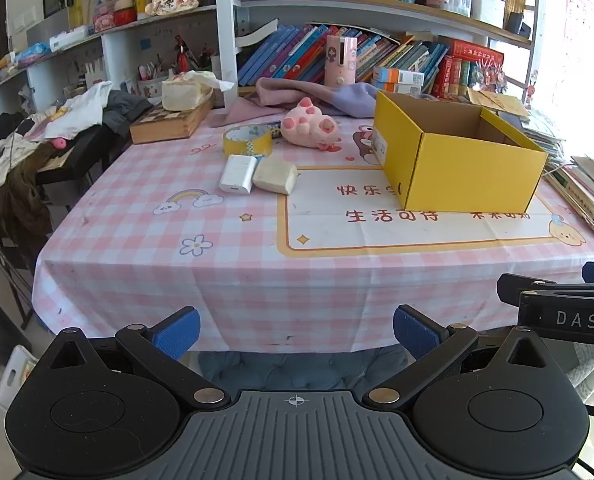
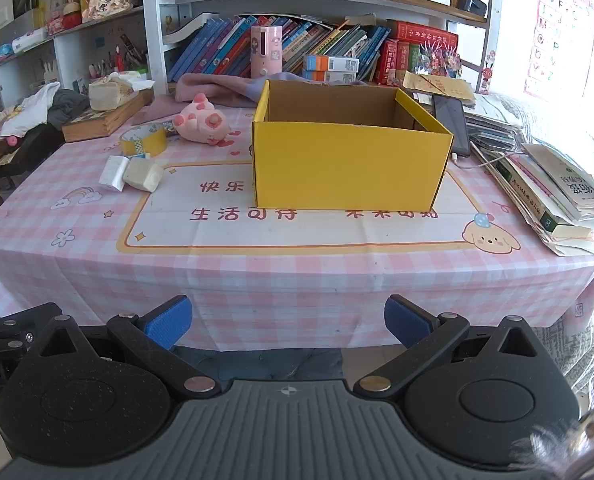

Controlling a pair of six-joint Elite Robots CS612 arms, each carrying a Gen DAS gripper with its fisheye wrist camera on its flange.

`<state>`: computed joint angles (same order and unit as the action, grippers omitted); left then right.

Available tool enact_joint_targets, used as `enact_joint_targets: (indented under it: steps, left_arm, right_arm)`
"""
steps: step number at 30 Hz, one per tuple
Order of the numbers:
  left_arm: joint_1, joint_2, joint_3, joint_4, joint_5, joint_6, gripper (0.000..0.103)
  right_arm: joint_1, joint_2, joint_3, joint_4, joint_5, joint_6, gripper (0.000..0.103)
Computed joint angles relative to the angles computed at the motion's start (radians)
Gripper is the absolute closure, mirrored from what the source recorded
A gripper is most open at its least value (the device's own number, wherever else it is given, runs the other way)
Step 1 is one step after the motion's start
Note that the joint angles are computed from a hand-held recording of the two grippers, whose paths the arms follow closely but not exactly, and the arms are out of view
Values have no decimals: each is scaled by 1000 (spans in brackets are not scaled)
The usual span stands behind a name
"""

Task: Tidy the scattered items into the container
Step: 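Move both tools toward the white charger and cream block on the table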

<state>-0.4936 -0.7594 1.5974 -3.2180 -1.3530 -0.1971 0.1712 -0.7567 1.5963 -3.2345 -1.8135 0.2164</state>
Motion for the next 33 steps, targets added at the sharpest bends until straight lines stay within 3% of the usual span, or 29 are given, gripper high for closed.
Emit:
enact_joint_targets:
  steps: [33]
  left_arm:
    - [6, -5, 2, 19, -8, -13, 0]
  right_arm:
    - [4, 0, 2, -1, -1, 2, 0]
